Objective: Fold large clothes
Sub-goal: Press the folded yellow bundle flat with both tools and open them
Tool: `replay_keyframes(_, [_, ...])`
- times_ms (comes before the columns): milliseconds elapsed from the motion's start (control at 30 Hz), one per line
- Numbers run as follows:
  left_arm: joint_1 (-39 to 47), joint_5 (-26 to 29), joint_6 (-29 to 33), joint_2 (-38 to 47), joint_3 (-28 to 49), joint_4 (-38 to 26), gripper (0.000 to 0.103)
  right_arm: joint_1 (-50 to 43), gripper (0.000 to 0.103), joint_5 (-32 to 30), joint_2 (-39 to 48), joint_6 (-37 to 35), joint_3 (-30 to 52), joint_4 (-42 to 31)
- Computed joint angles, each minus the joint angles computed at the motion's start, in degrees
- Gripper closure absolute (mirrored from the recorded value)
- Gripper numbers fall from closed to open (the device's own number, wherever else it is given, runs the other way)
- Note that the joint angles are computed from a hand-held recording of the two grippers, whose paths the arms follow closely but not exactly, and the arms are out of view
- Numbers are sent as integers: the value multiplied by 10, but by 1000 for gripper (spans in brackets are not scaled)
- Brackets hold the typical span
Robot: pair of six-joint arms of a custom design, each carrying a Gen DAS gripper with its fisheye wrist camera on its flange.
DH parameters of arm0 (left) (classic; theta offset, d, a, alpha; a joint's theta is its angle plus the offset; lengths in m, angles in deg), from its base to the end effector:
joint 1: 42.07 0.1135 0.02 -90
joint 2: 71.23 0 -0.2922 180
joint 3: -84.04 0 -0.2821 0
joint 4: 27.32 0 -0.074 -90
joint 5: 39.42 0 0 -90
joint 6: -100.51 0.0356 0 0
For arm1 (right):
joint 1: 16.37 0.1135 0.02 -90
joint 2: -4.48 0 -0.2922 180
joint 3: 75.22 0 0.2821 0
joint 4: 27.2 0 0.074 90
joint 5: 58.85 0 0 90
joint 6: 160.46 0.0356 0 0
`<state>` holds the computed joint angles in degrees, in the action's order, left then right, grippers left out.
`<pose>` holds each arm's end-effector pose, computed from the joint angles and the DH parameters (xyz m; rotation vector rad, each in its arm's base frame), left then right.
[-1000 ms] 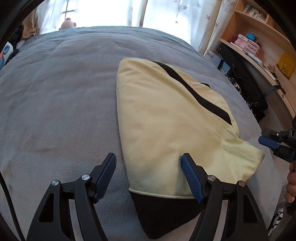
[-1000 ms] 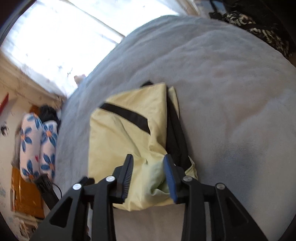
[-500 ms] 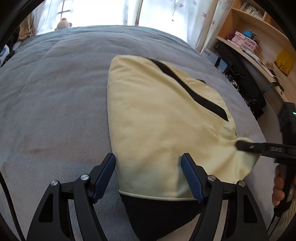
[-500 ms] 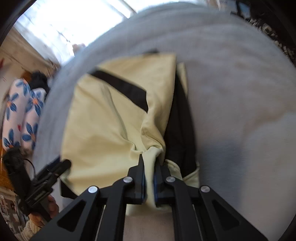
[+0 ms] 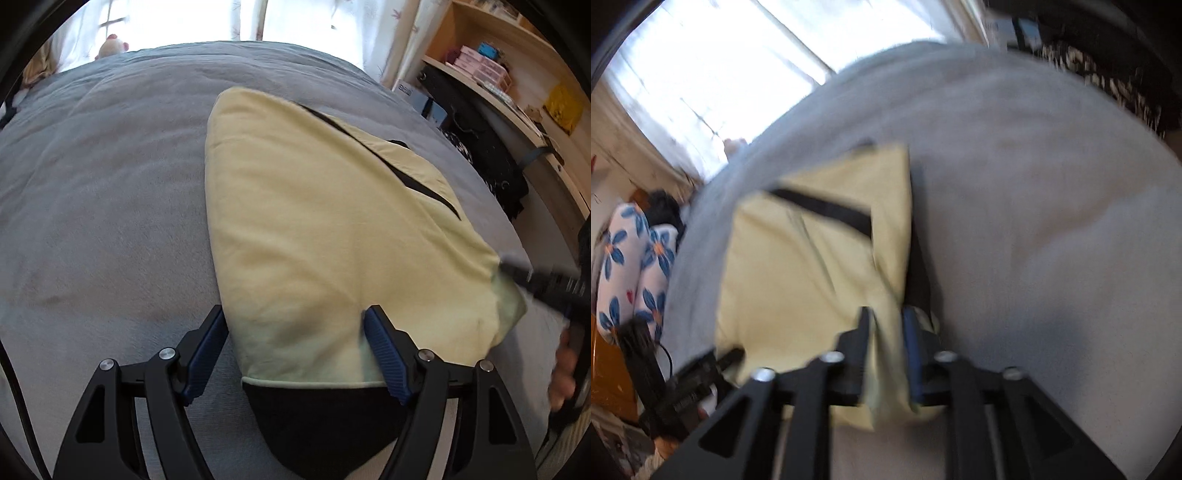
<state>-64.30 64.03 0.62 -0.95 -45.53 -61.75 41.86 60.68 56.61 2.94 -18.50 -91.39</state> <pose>0.2284 -0.1023 0.2046 0.3716 2.5327 -0.5179 0.1070 0.1395 0.2762 0.4958 2.3983 0.3417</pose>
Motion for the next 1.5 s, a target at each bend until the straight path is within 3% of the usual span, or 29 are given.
replay_keyframes(67, [21, 32, 11, 20, 23, -17, 29, -35, 45, 7, 6, -34, 13, 11])
replay_keyframes(200, [69, 89, -4, 64, 62, 1, 29, -191, 45, -93, 60, -141, 17, 109])
replay_keyframes(267, [76, 87, -15, 93, 84, 16, 29, -242, 45, -135, 89, -173, 13, 145])
replay_keyframes(333, [76, 71, -23, 139, 119, 18, 29, -279, 51, -158, 146, -202, 34, 159])
replay_keyframes(400, [76, 72, -27, 174, 142, 20, 29, -293, 100, -182, 184, -232, 42, 170])
replay_keyframes(533, [64, 58, -33, 197, 157, 38, 30, -288, 102, -144, 164, -242, 31, 161])
replay_keyframes(667, [48, 26, -38, 214, 151, 60, 30, -319, 103, -161, 186, -222, 2, 128])
replay_keyframes(733, [50, 29, -46, 213, 152, 56, 30, -318, 103, -170, 156, -227, -14, 131])
replay_keyframes(900, [21, -27, -41, 187, 159, 22, 30, -259, 102, -120, 72, -186, 8, 56])
replay_keyframes(1133, [-19, -72, -16, 73, 132, -34, 30, -132, 102, -80, 57, -114, 58, -25])
replay_keyframes(1233, [-16, -63, -5, 9, 117, -76, 30, -66, 99, -58, 70, -67, 81, -58])
replay_keyframes(1400, [-11, -32, 3, -65, 110, -151, 30, 33, 79, -35, 95, 2, 117, -96])
replay_keyframes(1500, [-10, -22, 2, -110, 104, -189, 30, 83, 79, -19, 112, 30, 141, -120])
